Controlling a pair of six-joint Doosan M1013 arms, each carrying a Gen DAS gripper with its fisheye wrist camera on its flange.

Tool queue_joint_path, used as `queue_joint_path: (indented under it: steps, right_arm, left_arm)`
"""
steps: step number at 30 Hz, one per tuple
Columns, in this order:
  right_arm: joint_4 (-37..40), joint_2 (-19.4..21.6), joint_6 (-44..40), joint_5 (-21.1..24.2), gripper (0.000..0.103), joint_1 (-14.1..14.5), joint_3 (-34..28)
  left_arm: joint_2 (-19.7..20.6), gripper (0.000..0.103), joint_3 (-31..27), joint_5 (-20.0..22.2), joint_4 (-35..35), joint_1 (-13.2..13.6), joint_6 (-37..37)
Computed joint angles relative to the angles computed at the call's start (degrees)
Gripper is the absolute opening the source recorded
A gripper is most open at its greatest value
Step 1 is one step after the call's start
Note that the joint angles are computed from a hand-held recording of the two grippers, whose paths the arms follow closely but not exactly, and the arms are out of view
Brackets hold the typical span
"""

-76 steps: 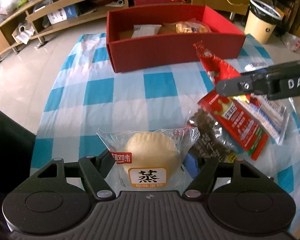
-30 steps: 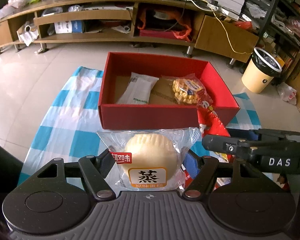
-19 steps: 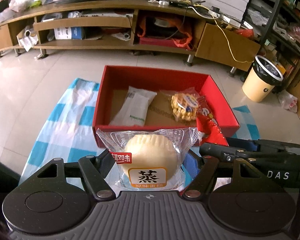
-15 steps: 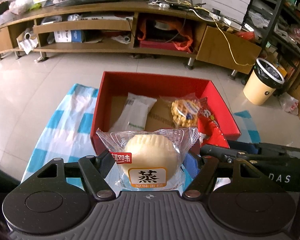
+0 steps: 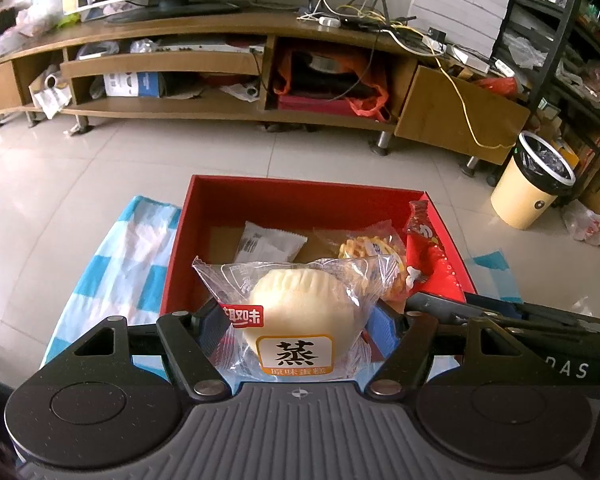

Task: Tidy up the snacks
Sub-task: 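Open left gripper dropping cake packet into box while right gripper releases Trolli bag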

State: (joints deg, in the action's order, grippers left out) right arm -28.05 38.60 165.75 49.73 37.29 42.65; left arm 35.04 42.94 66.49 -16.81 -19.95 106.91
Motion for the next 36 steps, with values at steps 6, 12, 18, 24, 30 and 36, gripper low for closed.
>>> queue_joint_path:
  steps: [6,12,18,24,30,36]
  right_arm:
    - [-1.2,0.0,2.0,-0.1,0.062,-0.6,0.4]
    - [-1.5,0.6,2.4,0.7,0.062,-1.3,-0.4]
    - [-0.6,1.7,1.4,2.6,0.062,-1.9,-2.0]
    - [0.4,3.0,-0.1,5.4,0.062,-2.2,-3.7]
    - [1.5,4.2,-2.4,8.5,0.062,-2.3,-5.6]
    - [2.7,5.2,-4.4,11.3,0.062,-2.3,-7.3]
  left_arm:
    - [1.9,0.076,-2.8,0.3,0.8,-0.7,-1.4]
    - [3.8,0.076,-5.5,1.1,1.9,-1.2,-2.9]
    - [5.0,0.077,-6.7,1.3,4.0,-1.7,-4.5]
    - [6.3,0.077,-7.9,2.7,5.9,-2.1,-5.8]
    - [6.9,0.078,-8.2,4.1,7.9,-2.5,-6.4]
    - [7.1,0.079,-7.8,4.9,9.5,-2.8,-6.7]
